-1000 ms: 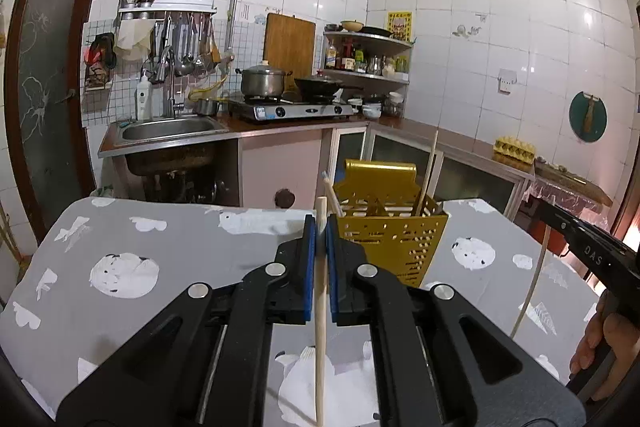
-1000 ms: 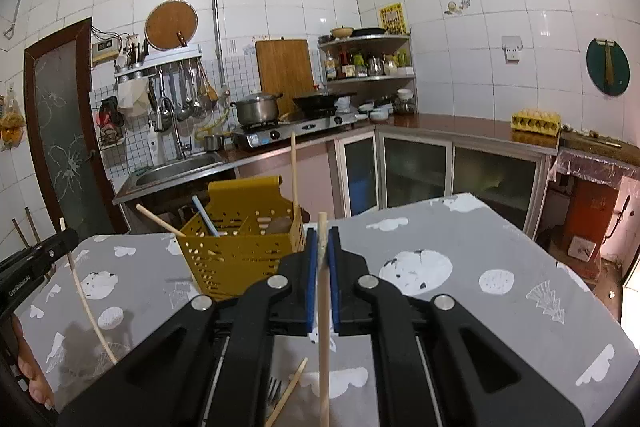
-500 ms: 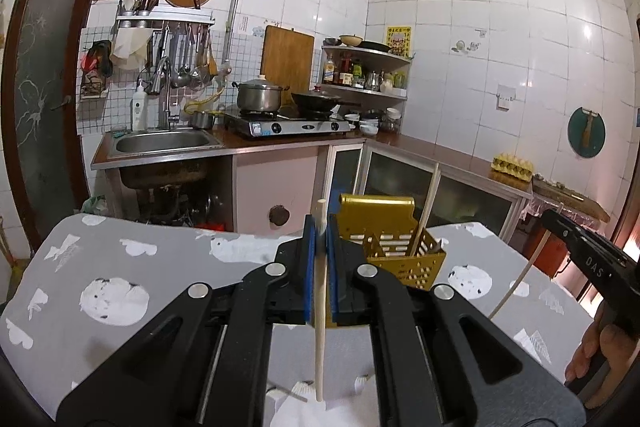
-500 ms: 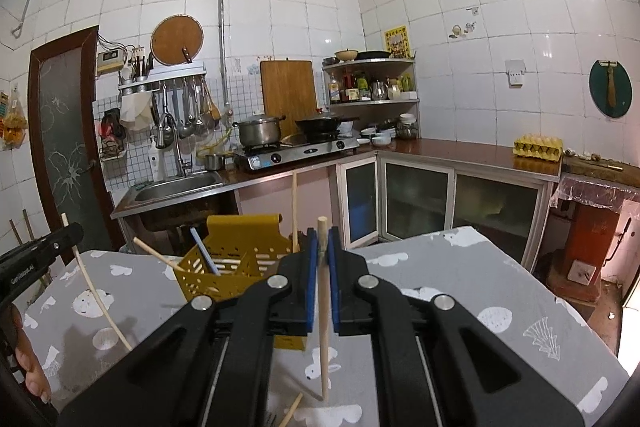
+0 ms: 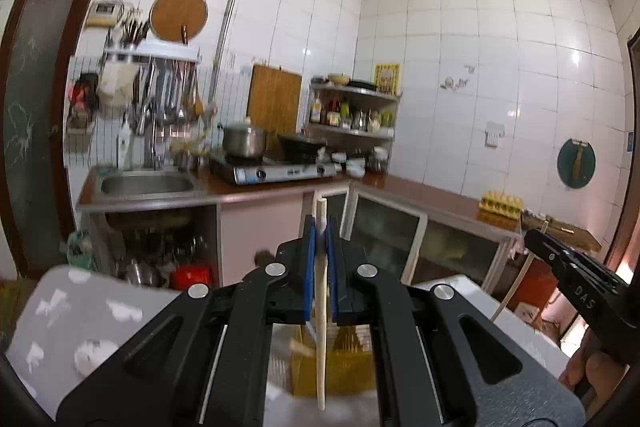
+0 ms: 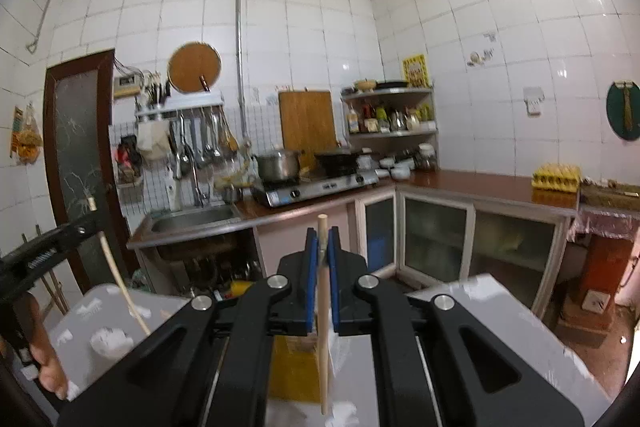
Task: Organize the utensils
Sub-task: 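Lower both chopsticks into the yellow holder and open both tools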
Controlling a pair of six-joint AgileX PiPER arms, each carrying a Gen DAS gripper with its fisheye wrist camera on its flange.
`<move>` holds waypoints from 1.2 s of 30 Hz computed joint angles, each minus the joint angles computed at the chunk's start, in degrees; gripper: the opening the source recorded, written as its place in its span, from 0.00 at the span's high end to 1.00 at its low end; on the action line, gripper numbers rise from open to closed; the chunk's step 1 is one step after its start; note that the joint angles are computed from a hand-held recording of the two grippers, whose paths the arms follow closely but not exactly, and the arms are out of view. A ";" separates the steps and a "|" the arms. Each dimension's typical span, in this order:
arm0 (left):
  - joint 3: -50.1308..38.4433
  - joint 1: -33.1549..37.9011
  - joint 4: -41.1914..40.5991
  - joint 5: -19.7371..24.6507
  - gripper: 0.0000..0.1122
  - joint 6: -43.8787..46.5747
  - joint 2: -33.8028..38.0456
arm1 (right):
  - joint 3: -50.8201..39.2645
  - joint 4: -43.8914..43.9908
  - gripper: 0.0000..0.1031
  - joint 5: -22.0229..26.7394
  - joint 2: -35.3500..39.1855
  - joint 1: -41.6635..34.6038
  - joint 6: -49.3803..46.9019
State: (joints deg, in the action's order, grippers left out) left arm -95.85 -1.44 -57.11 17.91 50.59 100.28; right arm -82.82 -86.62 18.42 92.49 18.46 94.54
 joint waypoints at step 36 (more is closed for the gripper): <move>-14.56 -1.34 22.06 1.11 0.48 -18.27 16.99 | -28.52 48.78 0.82 8.63 25.55 -2.73 -53.06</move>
